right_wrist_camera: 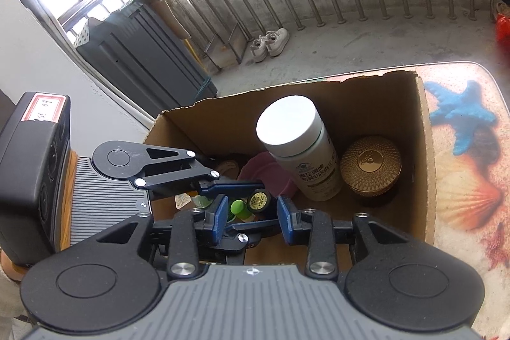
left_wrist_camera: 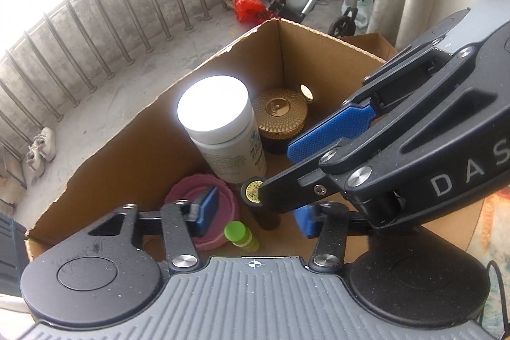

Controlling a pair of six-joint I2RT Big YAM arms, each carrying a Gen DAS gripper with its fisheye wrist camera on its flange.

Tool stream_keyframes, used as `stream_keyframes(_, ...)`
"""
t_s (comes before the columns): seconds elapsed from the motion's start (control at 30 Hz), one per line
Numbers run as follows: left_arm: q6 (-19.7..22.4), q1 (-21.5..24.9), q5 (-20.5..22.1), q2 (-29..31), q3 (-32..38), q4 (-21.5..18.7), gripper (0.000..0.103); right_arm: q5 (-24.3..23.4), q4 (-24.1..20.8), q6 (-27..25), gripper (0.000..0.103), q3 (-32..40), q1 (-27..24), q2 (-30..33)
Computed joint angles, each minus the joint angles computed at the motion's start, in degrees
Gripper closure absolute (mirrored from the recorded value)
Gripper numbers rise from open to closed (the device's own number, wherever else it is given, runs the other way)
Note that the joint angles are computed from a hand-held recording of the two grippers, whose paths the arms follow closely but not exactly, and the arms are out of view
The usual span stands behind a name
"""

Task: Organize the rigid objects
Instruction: 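Open both tools and lift them out of the box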

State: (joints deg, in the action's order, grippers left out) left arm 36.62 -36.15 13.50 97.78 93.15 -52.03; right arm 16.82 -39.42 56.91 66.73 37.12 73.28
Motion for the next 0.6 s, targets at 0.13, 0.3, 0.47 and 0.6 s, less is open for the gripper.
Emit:
stream_keyframes(0.13, 0.6, 0.4, 0.6, -3.6, -2.7, 1.5, 0.045, 3.1, -2.9, 0.1, 0.059, 1.3, 2.0, -0.7)
stream_keyframes(0.3, 6.7, 5.4, 13.7, -12.0, -7.5, -2.2, 0.016, 3.6, 1.5, -6.4, 0.048, -1.6, 7.6, -7.0)
stream_keyframes(0.47, 19.7, 9.1, 19.0, -15.6, -10.8, -11.3, 0.007, 2.9, -6.1, -10.1, 0.028, 2.3, 14.1, -6.3)
stream_keyframes(0.6, 23.4, 5.7, 7.0, -15.4, -15.9, -4.8, 0.013, 7.9, -19.2, -11.3, 0.027, 8.1, 15.7, 0.0)
